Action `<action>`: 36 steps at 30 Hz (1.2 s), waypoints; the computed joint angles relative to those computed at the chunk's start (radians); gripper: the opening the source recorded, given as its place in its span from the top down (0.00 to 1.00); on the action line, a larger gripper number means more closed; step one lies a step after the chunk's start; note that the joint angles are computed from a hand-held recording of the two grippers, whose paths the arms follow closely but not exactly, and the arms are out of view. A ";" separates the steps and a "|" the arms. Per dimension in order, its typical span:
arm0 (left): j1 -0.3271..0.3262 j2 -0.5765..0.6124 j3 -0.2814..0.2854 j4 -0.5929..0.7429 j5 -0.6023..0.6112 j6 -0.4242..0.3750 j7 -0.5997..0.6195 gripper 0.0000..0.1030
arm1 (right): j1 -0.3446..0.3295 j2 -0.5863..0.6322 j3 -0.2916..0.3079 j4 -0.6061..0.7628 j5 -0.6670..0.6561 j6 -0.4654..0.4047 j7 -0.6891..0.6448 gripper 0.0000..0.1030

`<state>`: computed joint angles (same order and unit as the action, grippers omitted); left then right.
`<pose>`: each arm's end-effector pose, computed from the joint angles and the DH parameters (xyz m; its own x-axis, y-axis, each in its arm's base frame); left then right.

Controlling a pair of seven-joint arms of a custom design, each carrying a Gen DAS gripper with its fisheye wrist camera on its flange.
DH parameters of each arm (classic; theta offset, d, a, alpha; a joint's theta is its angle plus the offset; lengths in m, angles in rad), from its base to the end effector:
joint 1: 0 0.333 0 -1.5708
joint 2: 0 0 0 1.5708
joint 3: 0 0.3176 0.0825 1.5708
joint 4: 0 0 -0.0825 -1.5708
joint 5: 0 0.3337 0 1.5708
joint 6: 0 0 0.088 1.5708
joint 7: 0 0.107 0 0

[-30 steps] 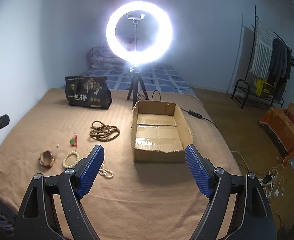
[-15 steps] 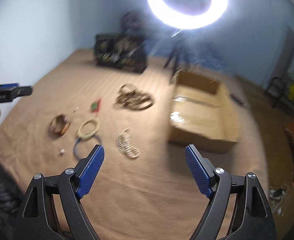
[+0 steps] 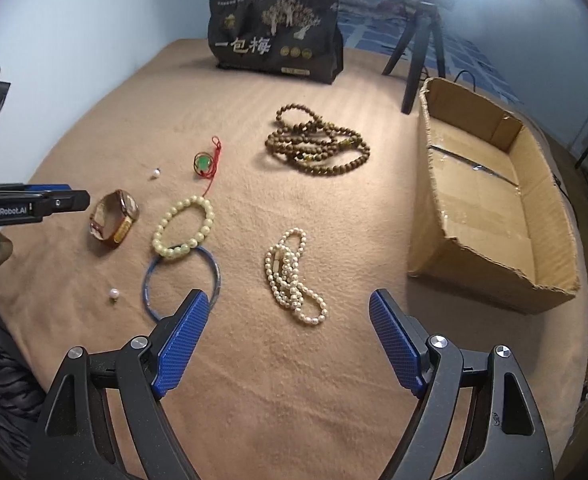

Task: Organize jewelry
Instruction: 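Grasp the brown-strap watch with the left tool while the right tool grasps the pearl necklace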

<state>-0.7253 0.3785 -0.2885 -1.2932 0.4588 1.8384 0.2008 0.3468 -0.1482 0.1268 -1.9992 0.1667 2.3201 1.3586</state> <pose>0.3974 -0.5006 0.5675 0.2806 -0.9554 0.0922 -0.8810 -0.2945 -0.3703 0.4465 0.2369 0.5902 0.5766 -0.8158 -0.0443 -0.7352 -0.4944 -0.4637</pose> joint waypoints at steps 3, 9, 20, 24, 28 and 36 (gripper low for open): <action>0.014 0.002 -0.001 -0.014 -0.026 0.011 -0.008 0.60 | 0.003 0.009 -0.001 -0.001 0.005 0.005 -0.015 0.27; 0.042 -0.001 -0.008 -0.052 -0.077 0.072 -0.015 0.62 | 0.007 0.061 -0.002 0.034 0.013 -0.025 -0.026 0.43; 0.061 0.011 -0.008 -0.073 -0.121 0.093 -0.015 0.80 | 0.026 0.141 0.000 0.088 -0.066 -0.047 -0.009 0.45; 0.054 0.030 -0.006 -0.046 -0.117 0.084 -0.009 0.88 | 0.030 0.153 -0.004 0.095 -0.066 -0.050 -0.025 0.50; 0.036 0.055 0.003 -0.001 -0.100 0.047 -0.012 0.89 | 0.025 0.168 -0.012 0.118 -0.017 -0.068 -0.052 0.84; 0.027 0.048 0.012 0.003 -0.080 0.049 -0.033 0.93 | 0.014 0.168 -0.019 0.141 0.061 -0.092 -0.084 0.91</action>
